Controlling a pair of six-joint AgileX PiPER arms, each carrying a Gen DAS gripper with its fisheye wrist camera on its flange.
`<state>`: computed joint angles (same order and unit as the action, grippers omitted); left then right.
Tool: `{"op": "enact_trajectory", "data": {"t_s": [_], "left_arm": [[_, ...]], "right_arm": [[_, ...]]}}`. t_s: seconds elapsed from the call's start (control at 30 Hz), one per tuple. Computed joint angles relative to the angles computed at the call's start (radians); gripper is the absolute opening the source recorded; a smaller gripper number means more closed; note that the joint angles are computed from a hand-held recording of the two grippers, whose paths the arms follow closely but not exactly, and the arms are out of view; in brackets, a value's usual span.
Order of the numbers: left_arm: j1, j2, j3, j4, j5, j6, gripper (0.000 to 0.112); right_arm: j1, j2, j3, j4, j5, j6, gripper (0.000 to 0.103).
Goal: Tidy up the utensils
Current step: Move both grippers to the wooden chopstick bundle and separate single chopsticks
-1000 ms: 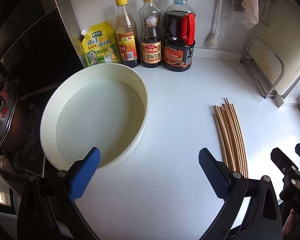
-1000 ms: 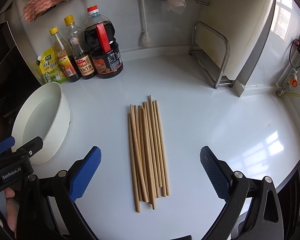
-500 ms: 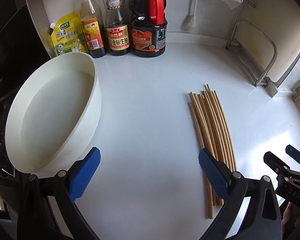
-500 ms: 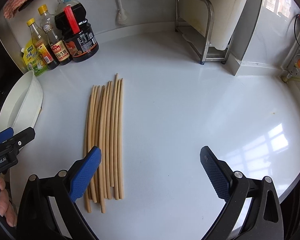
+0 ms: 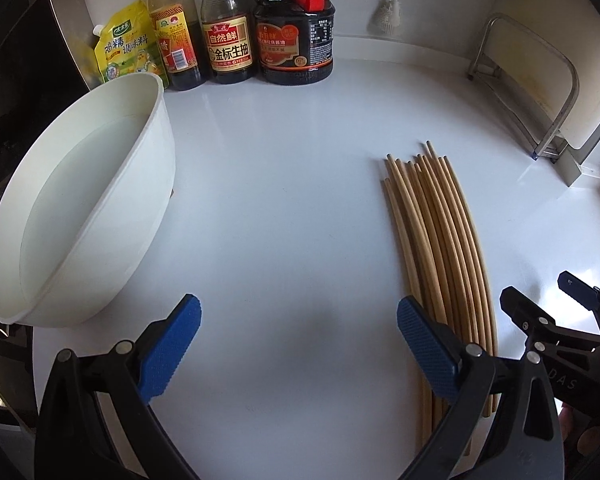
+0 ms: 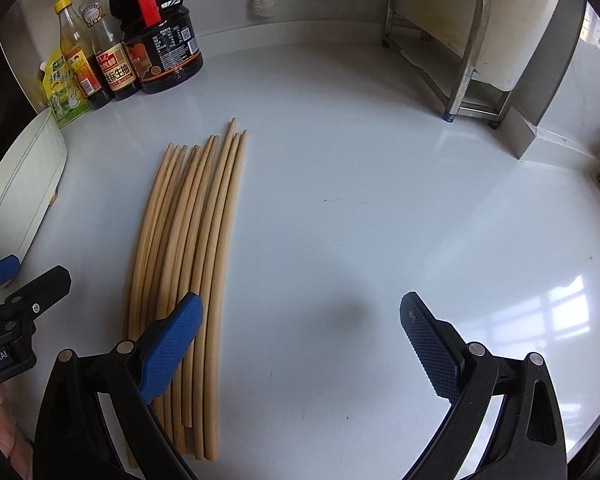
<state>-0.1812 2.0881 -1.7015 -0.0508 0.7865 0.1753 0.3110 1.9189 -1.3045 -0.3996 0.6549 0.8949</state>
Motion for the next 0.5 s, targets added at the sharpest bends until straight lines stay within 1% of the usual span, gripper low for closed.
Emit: {"op": "enact_trajectory", "data": {"t_s": [0.1,0.37,0.5], "left_arm": [[-0.007,0.008,0.004,0.013,0.000,-0.015,0.097],[-0.013,0.016,0.005,0.008,0.000,-0.024,0.097],[-0.015,0.024,-0.015,0.004,0.028,-0.041,0.097]], "right_arm": [[0.008,0.022,-0.024,-0.032,0.026,0.012,0.095],[0.024,0.041,-0.045,-0.062,0.059,0.004,0.095],[0.024,0.047,-0.059,-0.047,0.070,-0.024,0.095]]}}
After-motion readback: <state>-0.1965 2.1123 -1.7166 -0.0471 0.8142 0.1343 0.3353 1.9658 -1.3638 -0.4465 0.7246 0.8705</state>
